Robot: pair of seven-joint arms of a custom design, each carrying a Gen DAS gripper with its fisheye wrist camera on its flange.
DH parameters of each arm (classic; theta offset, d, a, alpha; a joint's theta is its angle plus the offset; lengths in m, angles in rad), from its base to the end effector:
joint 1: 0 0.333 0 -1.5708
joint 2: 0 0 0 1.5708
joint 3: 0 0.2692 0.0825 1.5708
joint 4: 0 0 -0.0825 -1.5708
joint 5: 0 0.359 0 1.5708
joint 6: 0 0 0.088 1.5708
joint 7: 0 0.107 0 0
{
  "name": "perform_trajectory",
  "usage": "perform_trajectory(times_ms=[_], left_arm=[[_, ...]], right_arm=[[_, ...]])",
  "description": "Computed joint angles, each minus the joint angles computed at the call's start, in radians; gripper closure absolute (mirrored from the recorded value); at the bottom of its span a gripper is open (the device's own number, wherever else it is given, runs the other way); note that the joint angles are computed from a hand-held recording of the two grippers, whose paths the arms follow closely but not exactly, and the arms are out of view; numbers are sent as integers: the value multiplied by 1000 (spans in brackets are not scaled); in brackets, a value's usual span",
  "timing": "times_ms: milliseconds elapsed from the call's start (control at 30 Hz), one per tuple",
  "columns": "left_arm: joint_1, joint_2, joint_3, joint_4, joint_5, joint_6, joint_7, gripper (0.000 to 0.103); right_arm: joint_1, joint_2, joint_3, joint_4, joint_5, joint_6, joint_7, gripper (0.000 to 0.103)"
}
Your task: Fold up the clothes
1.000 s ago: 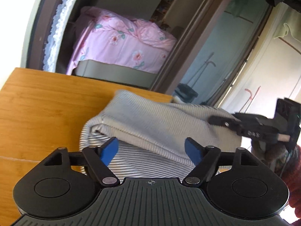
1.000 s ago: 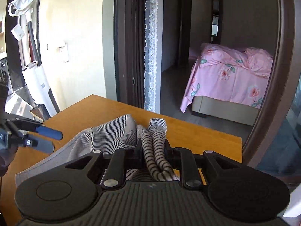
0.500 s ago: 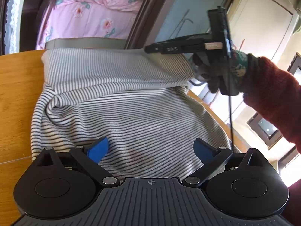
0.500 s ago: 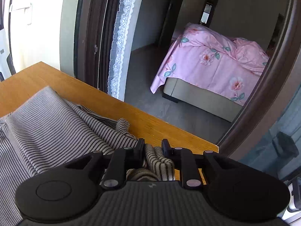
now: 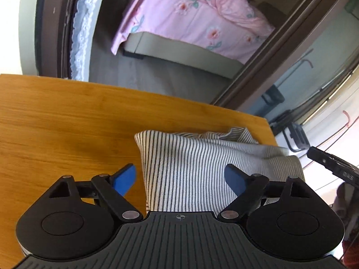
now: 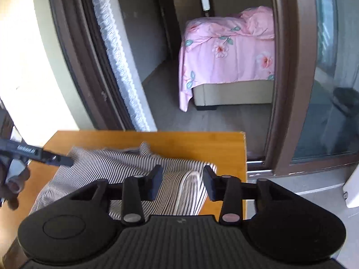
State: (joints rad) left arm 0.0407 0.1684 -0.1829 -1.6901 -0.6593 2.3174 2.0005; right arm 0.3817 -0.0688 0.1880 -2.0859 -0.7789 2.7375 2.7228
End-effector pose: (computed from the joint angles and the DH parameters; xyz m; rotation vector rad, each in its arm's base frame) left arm 0.6141 -0.0925 0.5106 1.8257 -2.2733 1.1427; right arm 0.4519 0.3240 0.4932 -1.6974 1.6371 -0.6317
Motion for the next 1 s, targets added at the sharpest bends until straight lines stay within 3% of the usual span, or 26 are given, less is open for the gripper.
perform_trajectory(times_ms=[67, 133, 200, 300, 400, 467, 567, 633, 667, 767, 867, 1000], left_arm=[[-9, 19, -4, 7, 29, 6, -2, 20], [-14, 6, -9, -23, 44, 49, 30, 20], [-15, 0, -9, -34, 54, 60, 40, 20], [10, 23, -8, 8, -13, -11, 66, 19], [23, 89, -14, 96, -51, -79, 16, 17], [25, 126, -27, 133, -53, -70, 18, 17], [28, 176, -50, 186, -52, -53, 28, 17], [35, 197, -67, 203, -57, -40, 52, 18], [38, 205, -75, 208, -61, -33, 68, 24], [44, 199, -90, 184, -69, 6, 111, 52], [48, 176, -95, 144, -89, 51, 139, 62], [56, 118, -93, 113, -113, 86, 190, 70]], right_arm=[[18, 22, 13, 4, -5, -74, -69, 71], [31, 54, 11, 34, -85, -147, -41, 66], [28, 48, -17, 42, -39, -110, 38, 66], [2, 43, -55, 24, 156, 21, 88, 57], [-6, 86, -68, 19, 499, 93, -85, 54], [-7, 118, -66, 23, 673, 127, -180, 55], [4, 166, -69, 64, 746, 157, -296, 54], [16, 214, -79, 123, 746, 146, -370, 54], [24, 240, -85, 156, 741, 136, -405, 60], [64, 294, -122, 229, 673, 117, -453, 71], [137, 333, -196, 295, 517, 119, -408, 78], [220, 292, -292, 280, 283, 246, -284, 82]])
